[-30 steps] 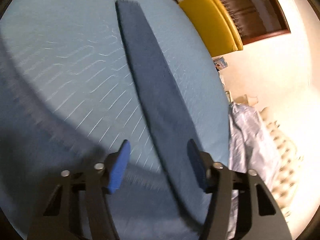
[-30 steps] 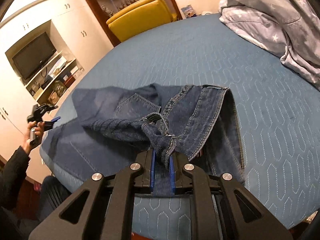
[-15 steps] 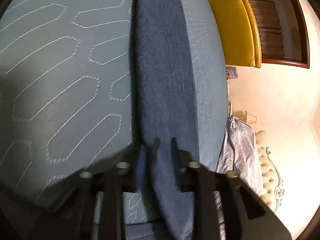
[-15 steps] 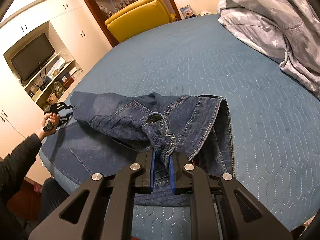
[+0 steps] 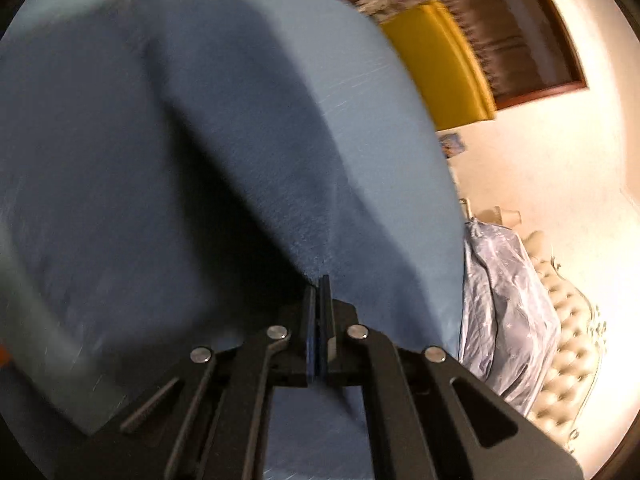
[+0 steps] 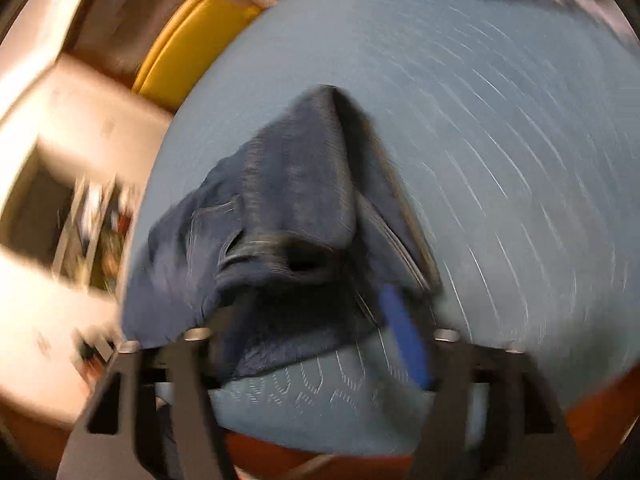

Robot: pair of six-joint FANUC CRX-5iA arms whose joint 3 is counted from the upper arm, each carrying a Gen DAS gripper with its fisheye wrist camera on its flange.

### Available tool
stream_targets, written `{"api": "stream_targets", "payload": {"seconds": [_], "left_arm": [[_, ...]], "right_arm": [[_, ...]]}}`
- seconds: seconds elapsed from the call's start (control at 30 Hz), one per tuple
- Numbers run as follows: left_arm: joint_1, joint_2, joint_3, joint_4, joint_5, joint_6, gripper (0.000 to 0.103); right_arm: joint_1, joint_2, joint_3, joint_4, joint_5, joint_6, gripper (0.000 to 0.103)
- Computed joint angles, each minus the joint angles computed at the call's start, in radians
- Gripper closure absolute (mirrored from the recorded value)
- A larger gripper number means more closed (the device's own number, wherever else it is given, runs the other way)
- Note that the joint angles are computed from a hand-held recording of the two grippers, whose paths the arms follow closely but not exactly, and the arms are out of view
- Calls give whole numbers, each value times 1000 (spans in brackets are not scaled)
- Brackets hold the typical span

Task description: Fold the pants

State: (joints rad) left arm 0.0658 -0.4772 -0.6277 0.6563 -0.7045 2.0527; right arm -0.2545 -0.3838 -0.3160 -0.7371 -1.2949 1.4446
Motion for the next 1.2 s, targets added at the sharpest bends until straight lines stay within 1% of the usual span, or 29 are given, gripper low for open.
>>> {"api": "stream_targets", "payload": {"seconds": [0.1, 0.13, 0.17, 0.27, 0.33, 0.37, 0.4, 0.47, 0.5, 0.53, 0.57, 0.63, 0.67, 0.73, 0.8, 0.83, 0.9, 0.97, 1.0, 1.03, 1.07, 1.1, 1.17, 1.2], "left_arm": [[14, -45, -74, 45, 5, -20, 102], [6, -44, -75, 44, 17, -28, 102], [6, -44, -78, 46, 20, -35, 102], [-9, -34, -70, 49, 36, -38, 102], [-11, -31, -60, 42, 33, -42, 102], [-17, -30, -59, 40, 37, -37, 102], [-21, -31, -59, 41, 40, -35, 102], [-2, -54, -83, 66, 30, -67, 102], [-1, -53, -85, 70, 30, -74, 102], [0, -46, -86, 79, 30, -86, 102], [2, -35, -83, 87, 27, -96, 102], [18, -21, -84, 111, 20, -117, 102], [33, -36, -90, 106, 10, -114, 102], [41, -61, -67, 94, 7, -97, 102], [33, -99, -4, -29, -28, 0, 102], [25, -132, 0, -56, -31, 41, 102], [10, -200, -36, -65, -41, 105, 102], [-22, -223, -69, -94, -52, 167, 102], [-28, -228, -88, -105, -58, 186, 102], [-27, -237, -129, -82, -53, 199, 102], [-22, -253, -165, -57, -44, 203, 103], [-21, -261, -180, -58, -38, 210, 103], [-23, -268, -179, -65, -36, 205, 102], [-33, -265, -161, -85, -34, 206, 102]], "right_arm": [[-70, -59, -57, -60, -11, -103, 35], [-105, -89, -81, -105, -9, -131, 36], [-113, -107, -94, -125, -3, -151, 35], [-79, -133, -106, -139, 48, -176, 36], [-55, -122, -100, -150, 66, -181, 36], [-8, -112, -92, -122, 89, -213, 38], [9, -104, -87, -114, 99, -223, 40], [43, -90, -77, -102, 124, -236, 50], [74, -84, -72, -70, 146, -257, 52], [87, -81, -72, -52, 152, -262, 57], [127, -61, -62, -5, 168, -291, 67], [163, -35, -44, 50, 167, -316, 88], [197, -24, -18, 103, 172, -345, 90], [227, -50, 10, 155, 198, -362, 91], [276, -90, 37, 257, 235, -404, 91], [283, -100, 44, 287, 239, -417, 91], [264, -89, 51, 294, 214, -411, 91], [270, -28, 42, 327, 165, -425, 91], [265, -8, 35, 322, 152, -415, 91], [269, 11, 27, 323, 140, -409, 91], [298, 13, 3, 359, 149, -424, 91], [311, 9, -10, 374, 158, -425, 91], [330, -13, -15, 400, 171, -442, 92], [340, -27, -13, 415, 177, -448, 92]]}}
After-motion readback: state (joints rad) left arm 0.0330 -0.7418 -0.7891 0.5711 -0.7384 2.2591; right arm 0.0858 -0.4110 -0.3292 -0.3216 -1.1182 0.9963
